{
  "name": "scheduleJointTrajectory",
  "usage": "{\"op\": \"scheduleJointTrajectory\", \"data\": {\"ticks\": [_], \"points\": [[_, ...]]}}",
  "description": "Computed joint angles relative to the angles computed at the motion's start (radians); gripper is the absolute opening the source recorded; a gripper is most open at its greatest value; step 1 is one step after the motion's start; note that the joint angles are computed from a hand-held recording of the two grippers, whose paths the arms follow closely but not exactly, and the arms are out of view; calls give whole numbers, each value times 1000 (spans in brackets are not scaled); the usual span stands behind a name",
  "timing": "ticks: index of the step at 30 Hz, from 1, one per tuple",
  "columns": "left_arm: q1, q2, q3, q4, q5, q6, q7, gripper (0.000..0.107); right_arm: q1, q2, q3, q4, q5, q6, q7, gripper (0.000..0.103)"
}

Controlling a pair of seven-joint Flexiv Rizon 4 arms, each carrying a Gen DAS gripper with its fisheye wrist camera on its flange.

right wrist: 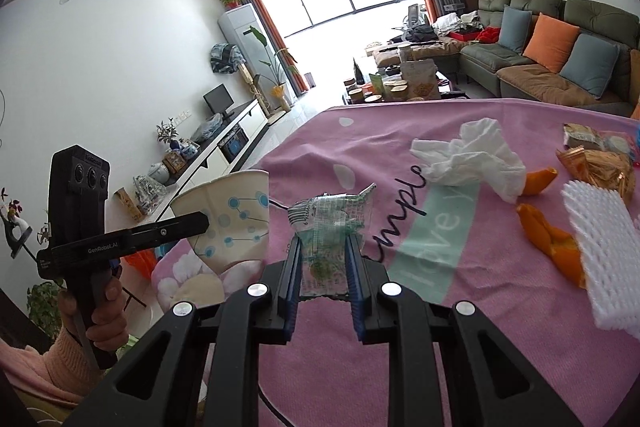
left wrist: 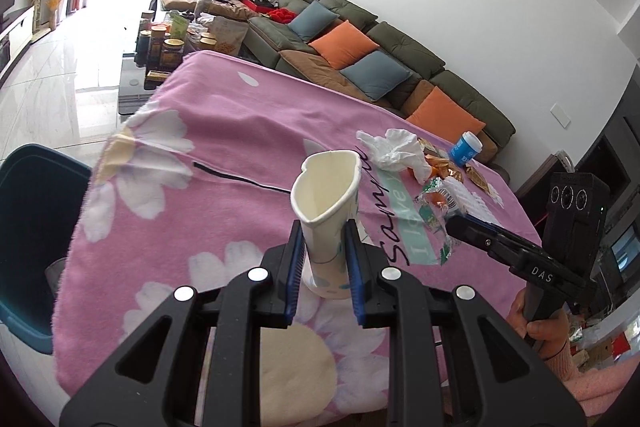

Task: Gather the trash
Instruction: 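Carry the cup and wrapper over the teal bin and open both grippers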

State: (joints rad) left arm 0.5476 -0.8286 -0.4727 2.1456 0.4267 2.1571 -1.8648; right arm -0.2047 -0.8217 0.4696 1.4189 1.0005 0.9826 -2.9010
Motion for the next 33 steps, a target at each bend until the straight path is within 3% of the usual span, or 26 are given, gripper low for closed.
{"op": "scheduleJointTrajectory", "data": {"ticks": [9,18,26,29,33], "points": [[11,93,179,162,6,200,-98,21,93,1,18,-37,-51,-80,1,20],[13,157,349,258,-15,285,-162,21,194,-13,14,-84,-119,-153,42,20],[70,171,414,295,-5,300,-183,21,262,-38,16,-127,-161,-186,78,20],[58,178,435,303,-34,289,-170,21,286,-49,14,-148,-181,-198,101,20],[73,176,433,304,-37,271,-168,21,314,-62,11,-164,-206,-206,127,20]]}}
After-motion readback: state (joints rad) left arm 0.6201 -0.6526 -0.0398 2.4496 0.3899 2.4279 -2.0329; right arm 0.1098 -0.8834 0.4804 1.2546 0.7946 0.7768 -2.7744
